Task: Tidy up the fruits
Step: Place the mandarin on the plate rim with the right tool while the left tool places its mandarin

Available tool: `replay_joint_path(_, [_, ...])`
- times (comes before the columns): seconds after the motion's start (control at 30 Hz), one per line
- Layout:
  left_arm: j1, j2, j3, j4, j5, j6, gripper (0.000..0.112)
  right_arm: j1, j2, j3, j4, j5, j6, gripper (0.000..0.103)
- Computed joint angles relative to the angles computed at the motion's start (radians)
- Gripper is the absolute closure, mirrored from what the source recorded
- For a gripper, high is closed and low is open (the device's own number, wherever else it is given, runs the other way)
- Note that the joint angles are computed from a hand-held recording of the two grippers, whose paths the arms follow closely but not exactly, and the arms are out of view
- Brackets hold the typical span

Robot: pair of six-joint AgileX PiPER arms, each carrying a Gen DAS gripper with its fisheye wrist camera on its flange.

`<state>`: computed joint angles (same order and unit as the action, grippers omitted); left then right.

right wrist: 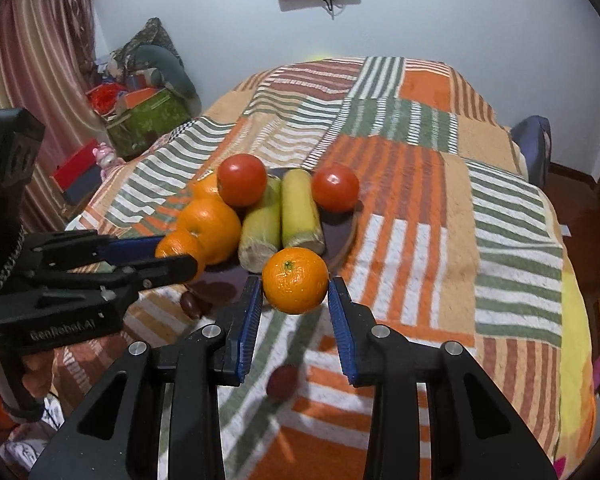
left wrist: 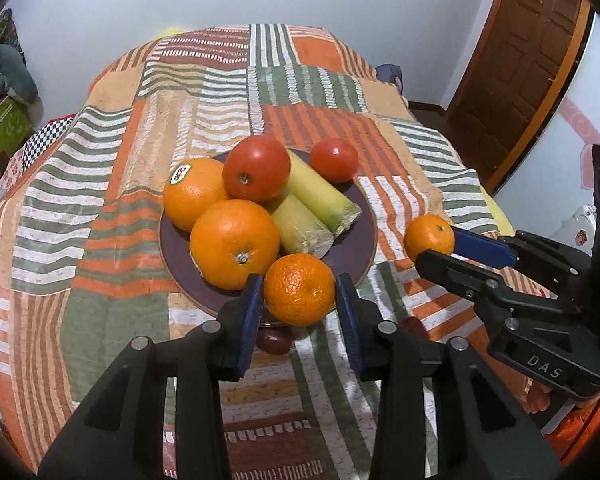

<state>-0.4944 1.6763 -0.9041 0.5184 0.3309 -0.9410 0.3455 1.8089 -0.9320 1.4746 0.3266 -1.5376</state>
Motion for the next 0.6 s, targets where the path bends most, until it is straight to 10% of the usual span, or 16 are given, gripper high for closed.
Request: replay_joint_path(0.6, [0.057, 0.105, -0.047, -0.173, -0.036, 0.195, 0.075, 0.05, 0.135, -0.125, -0.223, -0.008, 0.25, 0.072])
